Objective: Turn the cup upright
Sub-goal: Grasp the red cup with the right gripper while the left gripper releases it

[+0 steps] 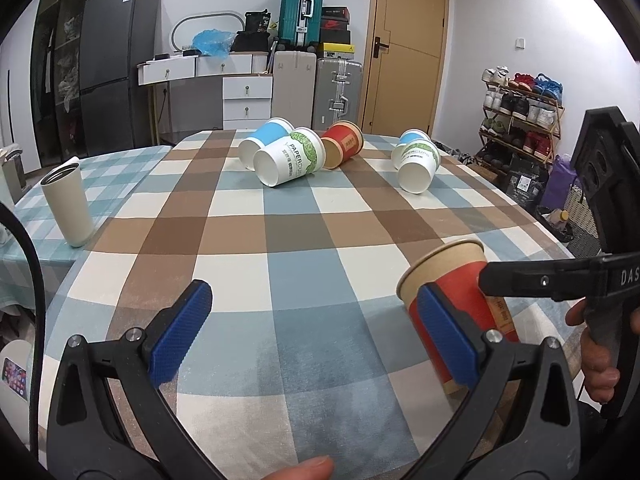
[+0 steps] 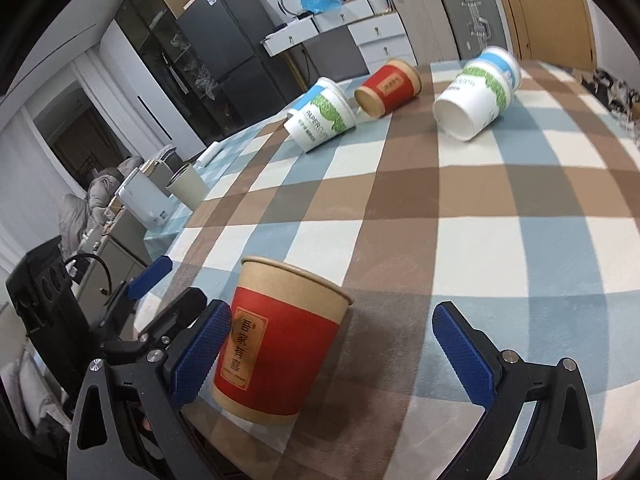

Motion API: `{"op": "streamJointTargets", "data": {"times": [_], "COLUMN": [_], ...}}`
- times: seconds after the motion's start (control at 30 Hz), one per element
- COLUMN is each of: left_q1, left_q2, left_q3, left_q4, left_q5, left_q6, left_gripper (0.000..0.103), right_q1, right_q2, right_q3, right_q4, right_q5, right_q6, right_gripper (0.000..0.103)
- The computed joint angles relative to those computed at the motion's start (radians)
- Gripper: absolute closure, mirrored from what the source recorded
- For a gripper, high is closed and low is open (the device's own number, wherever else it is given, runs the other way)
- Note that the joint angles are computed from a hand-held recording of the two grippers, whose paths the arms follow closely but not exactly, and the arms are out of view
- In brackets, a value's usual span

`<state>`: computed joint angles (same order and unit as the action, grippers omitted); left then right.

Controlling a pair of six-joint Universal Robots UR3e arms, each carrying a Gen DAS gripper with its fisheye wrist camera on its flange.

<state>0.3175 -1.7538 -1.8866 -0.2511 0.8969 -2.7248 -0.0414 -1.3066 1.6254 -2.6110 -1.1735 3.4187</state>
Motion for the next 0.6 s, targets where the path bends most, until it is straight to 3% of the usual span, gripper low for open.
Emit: {"op": "streamJointTargets", "data": {"times": [0.3,0.6], "left_q1": [-0.007,-0.004], "left_q2": [-0.027,-0.029], "left_q3": [0.014,0.015], "left_q4": [0.014,0.011], "left_q5": [0.022,0.022], "left_q6": [-0.009,-0.002], "left_gripper": [0.001,0.001], "right_q1": [-0.030,-0.068], "right_q2": [0.079,0.148], "right_q3": [-0.104,-0.210], "right_q4": [0.100,0.252], "right_q5": [0.158,0.276], "right_q6": [0.041,0.046], "right_gripper": [0.001,0.012]}}
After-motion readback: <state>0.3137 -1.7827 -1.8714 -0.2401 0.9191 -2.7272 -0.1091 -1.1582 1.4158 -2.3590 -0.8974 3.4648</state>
